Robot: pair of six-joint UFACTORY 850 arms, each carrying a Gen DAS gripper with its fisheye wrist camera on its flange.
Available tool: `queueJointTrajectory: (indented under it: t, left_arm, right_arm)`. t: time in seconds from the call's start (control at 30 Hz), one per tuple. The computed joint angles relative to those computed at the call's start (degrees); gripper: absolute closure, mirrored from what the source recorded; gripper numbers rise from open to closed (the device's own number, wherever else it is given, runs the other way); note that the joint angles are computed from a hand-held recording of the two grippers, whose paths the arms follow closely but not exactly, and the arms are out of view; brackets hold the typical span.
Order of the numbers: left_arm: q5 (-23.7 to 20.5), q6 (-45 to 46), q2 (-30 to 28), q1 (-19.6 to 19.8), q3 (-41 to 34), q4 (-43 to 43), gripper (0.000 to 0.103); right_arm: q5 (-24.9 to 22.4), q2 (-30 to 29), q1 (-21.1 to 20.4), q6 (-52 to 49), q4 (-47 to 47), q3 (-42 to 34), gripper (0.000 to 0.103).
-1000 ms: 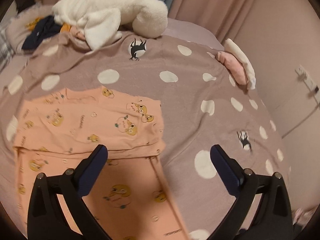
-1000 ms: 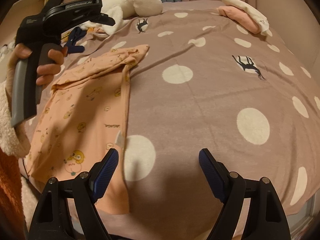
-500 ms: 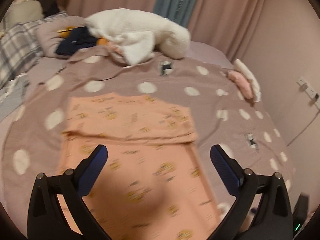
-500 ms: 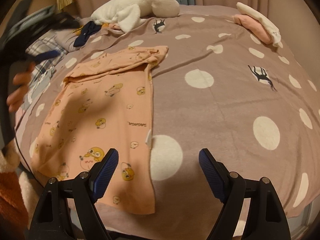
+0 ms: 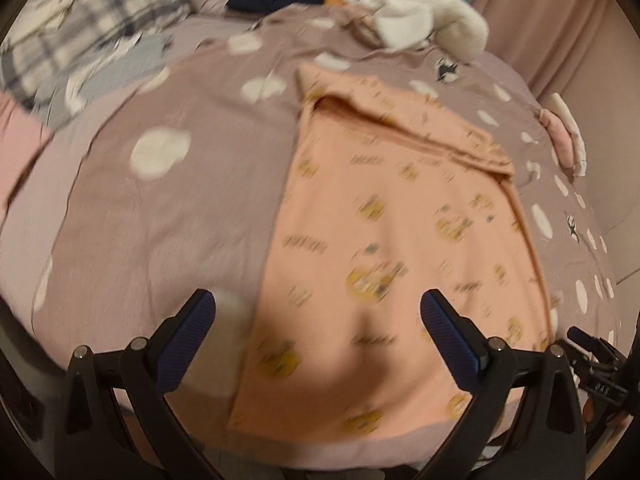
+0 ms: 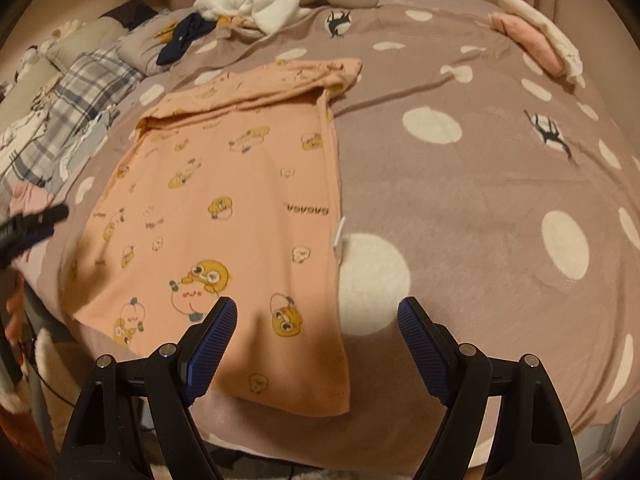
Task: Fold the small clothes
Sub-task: 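Lower both tools to the hem edge of the sleepsuit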
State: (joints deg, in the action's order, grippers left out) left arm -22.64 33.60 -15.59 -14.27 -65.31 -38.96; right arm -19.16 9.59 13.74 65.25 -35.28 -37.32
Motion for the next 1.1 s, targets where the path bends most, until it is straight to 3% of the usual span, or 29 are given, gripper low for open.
queueJointTrajectory:
  t: [0.23, 0.43, 0.57, 0.73, 0.9, 1.1]
  left_arm:
    - [-4.7, 3.9, 0.4, 3.7, 2.8, -6.1, 0.0]
    - [-9.3, 9.0, 1.5, 5.8, 4.7, -11.7, 0.001]
    - [-13.5, 11.1, 1.4, 6.3, 5.0, -12.7, 0.0]
    - [-15.1, 14.1, 2.1, 6.8, 6.7, -16.4, 0.001]
    - [-24.7, 16.3, -0.6, 8.8, 4.8, -21.3, 0.0]
    - [-31.2, 14.6, -2.5, 11.0, 3.5, -26.9, 0.001]
  right_arm:
    - [0.3, -2.2, -0.2, -10.9, 11.8, 0.1, 0.021]
    - [-2.6, -2.3, 1.4, -10.7, 10.9, -0.3, 0.021]
    - [-2.0, -1.6, 1.1, -13.5, 14.2, 0.2, 0.021]
    - [-2.1, -0.8, 1.1, -15.0, 15.3, 0.9, 0.021]
    - [-2.4, -0.9, 0.8, -14.6, 15.4, 0.9, 0.021]
    - [-3.1, -1.4, 1.6, -11.4, 12.4, 0.7, 0.021]
